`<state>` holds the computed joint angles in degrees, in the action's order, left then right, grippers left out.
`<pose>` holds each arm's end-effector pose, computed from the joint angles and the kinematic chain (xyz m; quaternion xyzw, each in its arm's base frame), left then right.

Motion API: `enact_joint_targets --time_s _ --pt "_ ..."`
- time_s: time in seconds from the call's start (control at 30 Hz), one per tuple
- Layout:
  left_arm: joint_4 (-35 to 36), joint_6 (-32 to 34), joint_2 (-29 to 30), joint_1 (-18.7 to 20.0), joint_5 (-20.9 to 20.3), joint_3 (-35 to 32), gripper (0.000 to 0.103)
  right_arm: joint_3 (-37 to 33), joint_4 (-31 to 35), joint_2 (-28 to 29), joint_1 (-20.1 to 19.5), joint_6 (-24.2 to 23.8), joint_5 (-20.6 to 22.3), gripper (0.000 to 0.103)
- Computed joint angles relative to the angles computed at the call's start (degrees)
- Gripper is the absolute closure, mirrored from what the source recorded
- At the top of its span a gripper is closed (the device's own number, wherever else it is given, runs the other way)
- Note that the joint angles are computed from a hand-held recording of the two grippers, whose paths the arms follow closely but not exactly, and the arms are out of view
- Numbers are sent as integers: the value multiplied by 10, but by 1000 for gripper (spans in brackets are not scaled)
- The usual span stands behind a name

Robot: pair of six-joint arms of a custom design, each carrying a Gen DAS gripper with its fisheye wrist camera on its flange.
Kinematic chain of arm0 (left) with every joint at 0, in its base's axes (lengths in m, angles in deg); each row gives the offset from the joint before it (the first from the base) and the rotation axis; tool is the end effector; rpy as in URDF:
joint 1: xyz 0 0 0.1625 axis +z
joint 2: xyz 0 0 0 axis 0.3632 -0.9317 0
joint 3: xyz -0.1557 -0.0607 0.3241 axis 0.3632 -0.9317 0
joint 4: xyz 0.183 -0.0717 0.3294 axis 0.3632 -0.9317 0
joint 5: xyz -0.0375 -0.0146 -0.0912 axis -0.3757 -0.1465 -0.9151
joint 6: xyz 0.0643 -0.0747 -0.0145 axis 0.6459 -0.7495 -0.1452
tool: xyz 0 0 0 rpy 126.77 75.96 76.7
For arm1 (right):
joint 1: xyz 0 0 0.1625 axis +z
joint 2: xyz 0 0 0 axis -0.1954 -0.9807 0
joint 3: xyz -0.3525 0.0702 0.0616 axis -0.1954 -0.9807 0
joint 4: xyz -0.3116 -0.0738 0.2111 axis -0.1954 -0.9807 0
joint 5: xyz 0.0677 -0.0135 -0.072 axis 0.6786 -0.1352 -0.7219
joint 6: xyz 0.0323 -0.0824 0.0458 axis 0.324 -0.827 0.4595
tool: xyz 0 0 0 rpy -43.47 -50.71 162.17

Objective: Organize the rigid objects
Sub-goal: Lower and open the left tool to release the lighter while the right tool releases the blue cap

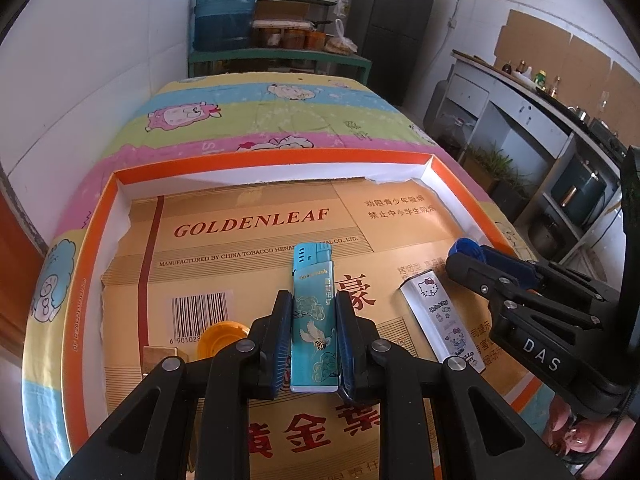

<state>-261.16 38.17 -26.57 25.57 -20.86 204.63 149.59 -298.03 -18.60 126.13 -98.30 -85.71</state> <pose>-0.0366 -0.3423 0.1681 0.1370 0.8951 -0.3205 0.2780 0.2411 -0.3470 -0.0343 0.2200 -0.8855 0.2976 0.2809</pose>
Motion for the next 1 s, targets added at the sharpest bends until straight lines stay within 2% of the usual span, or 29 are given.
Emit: enact_joint_targets --time_s 0.27,0.53,0.7,0.77,1.0 --pt "-8 4 9 0 5 0 81 -8 10 8 1 -4 -18 72" --pt "-27 12 0 14 -18 0 80 -14 6 18 6 -11 -32 72" --pt "-38 18 -5 23 -37 0 75 -18 6 20 9 -10 -39 72" --pt "-39 18 -8 23 -40 2 70 -19 2 22 11 -13 -42 72" --pt "-41 14 -12 21 -42 4 66 -22 -20 28 18 -31 -49 72"
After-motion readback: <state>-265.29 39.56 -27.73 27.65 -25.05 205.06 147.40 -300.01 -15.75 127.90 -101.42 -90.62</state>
